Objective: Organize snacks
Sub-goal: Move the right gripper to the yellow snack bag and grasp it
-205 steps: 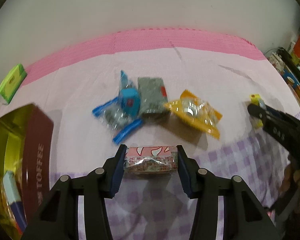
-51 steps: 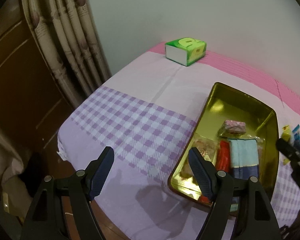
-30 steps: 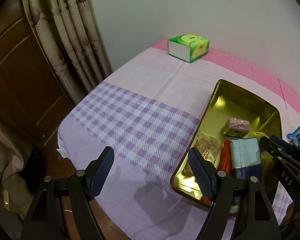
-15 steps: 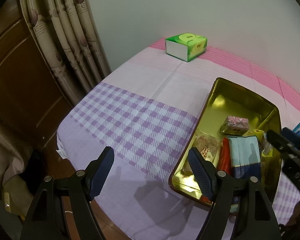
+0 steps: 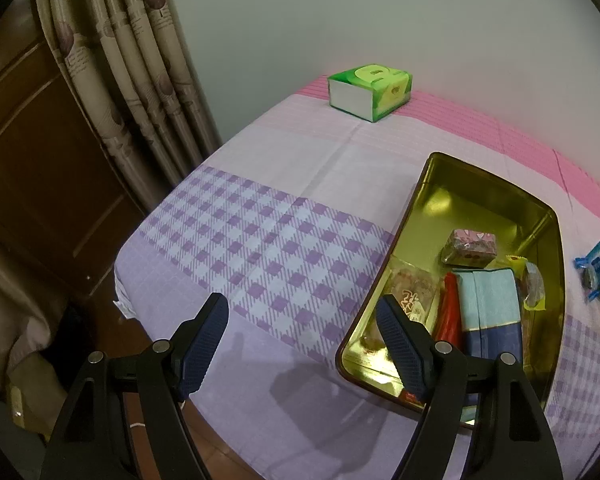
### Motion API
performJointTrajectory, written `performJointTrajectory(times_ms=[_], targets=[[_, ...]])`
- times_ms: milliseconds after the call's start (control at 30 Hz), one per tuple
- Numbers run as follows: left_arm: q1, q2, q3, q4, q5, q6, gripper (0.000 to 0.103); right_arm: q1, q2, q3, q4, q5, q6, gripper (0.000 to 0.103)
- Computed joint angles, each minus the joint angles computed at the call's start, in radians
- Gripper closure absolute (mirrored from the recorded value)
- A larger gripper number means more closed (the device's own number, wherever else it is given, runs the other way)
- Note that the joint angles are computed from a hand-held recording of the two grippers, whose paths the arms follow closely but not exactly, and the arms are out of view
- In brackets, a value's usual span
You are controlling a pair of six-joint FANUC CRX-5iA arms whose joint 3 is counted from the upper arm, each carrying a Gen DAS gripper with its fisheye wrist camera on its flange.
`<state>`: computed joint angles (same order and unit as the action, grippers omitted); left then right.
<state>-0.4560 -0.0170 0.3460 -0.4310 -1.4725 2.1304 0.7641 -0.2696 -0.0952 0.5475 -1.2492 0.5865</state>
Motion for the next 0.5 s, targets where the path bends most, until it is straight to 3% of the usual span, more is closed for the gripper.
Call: performJointTrajectory(times_ms=[200, 267, 500], targets=[[-0.002, 0.001, 0.001, 0.002, -0.002, -0.003, 0.026, -0.105, -0.051, -0.024, -0.042, -0.032, 0.091, 0.046], [-0.001, 0.001, 0.0, 0.003, -0.002, -0.009, 0.026, -0.111, -0.078, -0.046, -0.042, -0.046, 0.119, 0.038], [-0.002, 0.002, -0.002, 0.007, -0.003, -0.03, 0.026, -0.095, -0.15, -0.135, -0.058, -0.071, 0.172, 0.037]])
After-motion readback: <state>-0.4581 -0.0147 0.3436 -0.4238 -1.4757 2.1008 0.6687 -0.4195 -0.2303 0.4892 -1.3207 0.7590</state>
